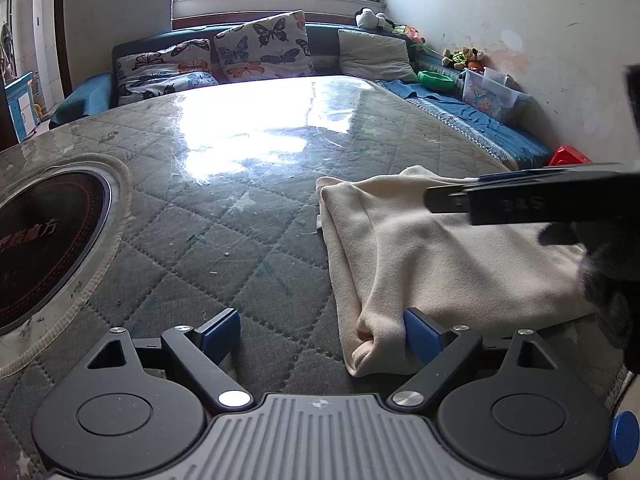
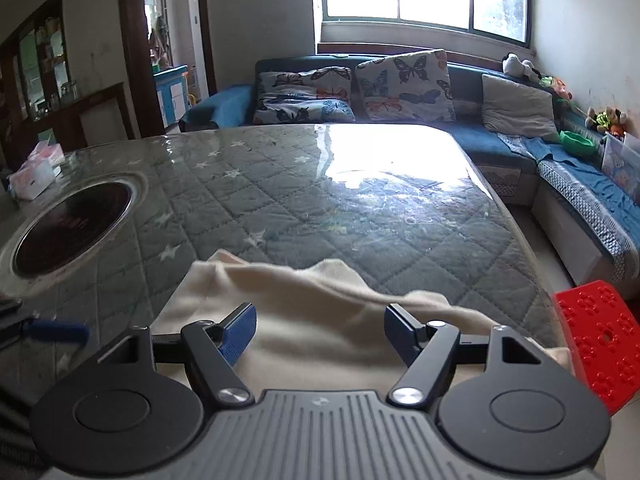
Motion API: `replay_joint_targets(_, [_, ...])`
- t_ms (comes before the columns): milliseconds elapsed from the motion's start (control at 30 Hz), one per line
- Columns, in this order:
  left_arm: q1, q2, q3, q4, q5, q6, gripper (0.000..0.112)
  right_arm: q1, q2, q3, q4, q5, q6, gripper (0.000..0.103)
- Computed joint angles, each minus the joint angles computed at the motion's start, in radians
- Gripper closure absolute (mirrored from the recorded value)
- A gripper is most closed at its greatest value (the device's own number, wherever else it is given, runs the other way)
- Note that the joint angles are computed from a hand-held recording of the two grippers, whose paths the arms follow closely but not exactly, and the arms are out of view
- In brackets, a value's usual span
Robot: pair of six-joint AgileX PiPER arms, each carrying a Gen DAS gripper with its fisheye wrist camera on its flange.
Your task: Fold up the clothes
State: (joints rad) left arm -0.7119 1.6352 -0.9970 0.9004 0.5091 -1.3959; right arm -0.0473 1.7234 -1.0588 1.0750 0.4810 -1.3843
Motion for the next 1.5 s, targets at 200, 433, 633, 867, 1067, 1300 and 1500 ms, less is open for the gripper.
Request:
replay_joint_targets(200, [0.005,-0.005,0.000,-0.014,-0.002,0.016,0.022,0.029,0.038,-0.030,-0.032,-0.036,0.034,0.030])
replay_joint_targets(433, [-0.005,-0.018,0.004,-0.002,0.009,0.003,0.022,-0.022,-0.074,0.063,0.031,-0.007,-0.068,0.023])
replay_joint_targets(633, [-0.023,-0.045,0.028,0.027,0.019,-0.032,0.022,-0.107,-0.206,0.205,0.101,0.027,-0.170,0.015])
replay_joint_targets(867, [-0.055,-0.073,0.056,0.064,0.028,-0.070,0.017,-0.187,-0.347,0.360,0.131,0.037,-0.223,0.003])
replay_joint_targets(1067, [-0.090,-0.090,0.074,0.092,0.041,-0.094,0.014,-0.184,-0.418,0.438,0.120,-0.021,-0.220,0.000])
replay_joint_targets(1300, [-0.131,-0.110,0.105,0.125,0.066,-0.147,0.013,-0.179,-0.477,0.510,0.121,-0.066,-0.209,0.000])
replay_joint_targets(1500, [-0.159,-0.123,0.121,0.146,0.084,-0.176,0.012,-0.188,-0.508,0.546,0.146,-0.057,-0.207,0.000])
